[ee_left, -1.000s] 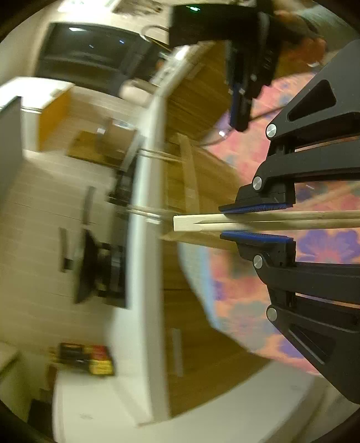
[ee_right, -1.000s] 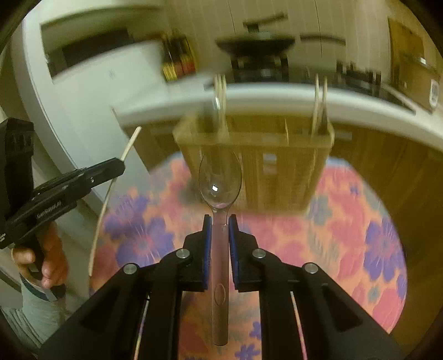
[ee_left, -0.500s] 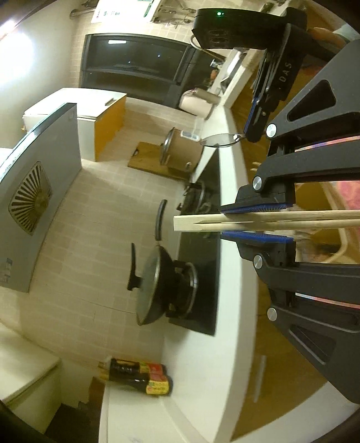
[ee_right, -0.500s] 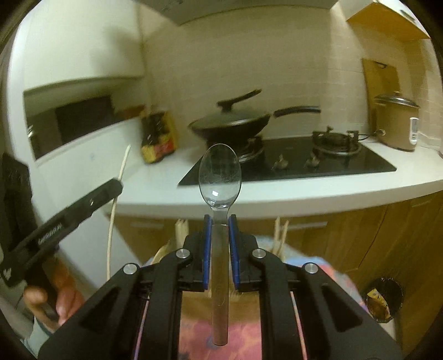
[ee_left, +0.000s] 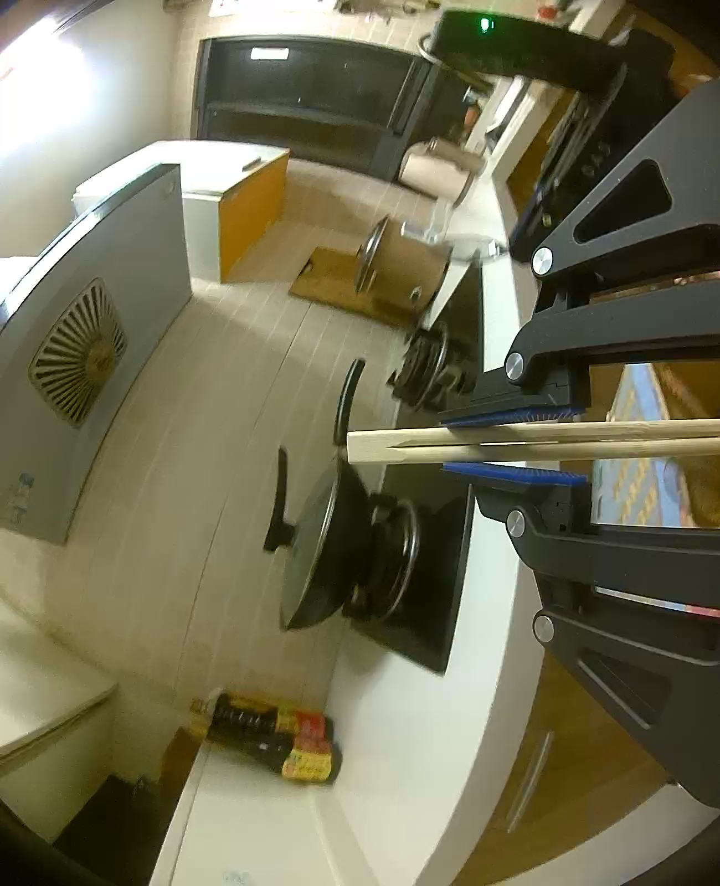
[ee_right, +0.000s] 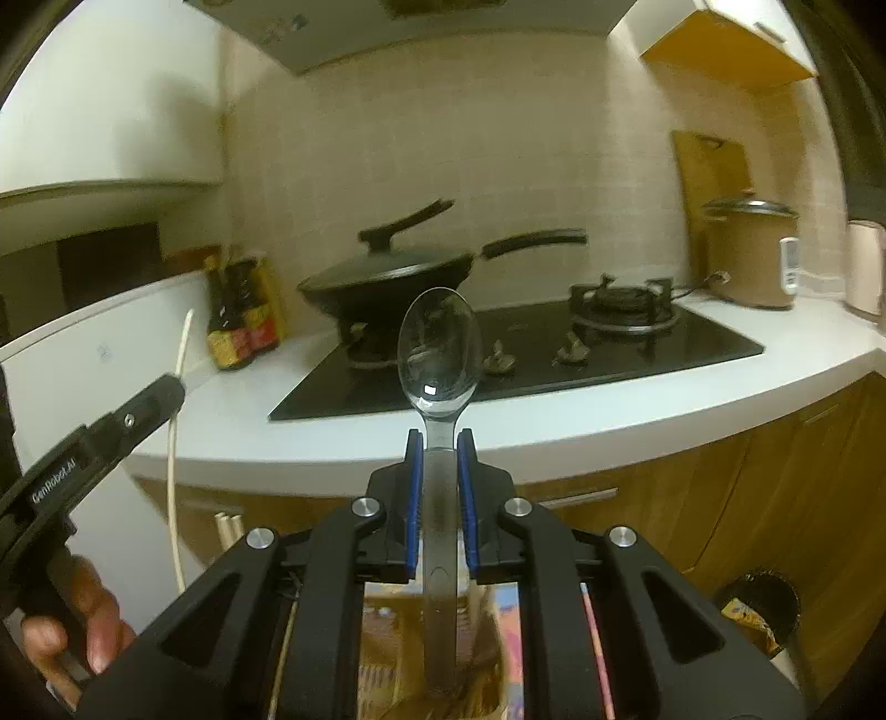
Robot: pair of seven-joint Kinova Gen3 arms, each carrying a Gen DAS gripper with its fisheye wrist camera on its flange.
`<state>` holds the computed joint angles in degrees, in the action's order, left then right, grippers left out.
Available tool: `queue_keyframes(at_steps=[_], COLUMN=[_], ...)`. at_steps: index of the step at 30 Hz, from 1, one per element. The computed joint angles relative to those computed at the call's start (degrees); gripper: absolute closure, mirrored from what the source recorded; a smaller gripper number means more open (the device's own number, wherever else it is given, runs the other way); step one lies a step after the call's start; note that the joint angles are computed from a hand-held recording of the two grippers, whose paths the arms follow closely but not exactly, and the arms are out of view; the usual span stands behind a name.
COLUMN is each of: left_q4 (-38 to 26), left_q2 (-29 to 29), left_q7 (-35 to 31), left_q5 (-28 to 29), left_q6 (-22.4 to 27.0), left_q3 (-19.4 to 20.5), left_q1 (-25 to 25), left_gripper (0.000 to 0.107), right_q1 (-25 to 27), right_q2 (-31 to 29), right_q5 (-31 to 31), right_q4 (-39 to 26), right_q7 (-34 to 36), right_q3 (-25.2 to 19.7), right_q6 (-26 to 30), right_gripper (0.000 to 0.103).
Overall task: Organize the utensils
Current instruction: 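Lift the chopsticks into the caddy with the left tool while the right drops its spoon in, then grasp a single wooden chopstick with the left tool while the right grasps the last dark spoon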
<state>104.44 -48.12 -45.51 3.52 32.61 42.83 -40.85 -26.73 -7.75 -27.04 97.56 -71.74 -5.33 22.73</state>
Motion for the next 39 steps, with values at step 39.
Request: queue_keyframes(at_steps=[39], left_q4=[2.51], left_q2=[-11.04], left_q7=[-0.47], left_q5=[11.40], left_q6=[31.15], left_q3=[-7.47], left_q1=[22.80], left_gripper=[0.063], right_q1=[-0.03], right_q2=[-18.88], right_q5=[-3.94], right_q4=[17.71], right_q7=[0.49], right_q3=[4.30], right_q6=[28.75], right_gripper=[0.080])
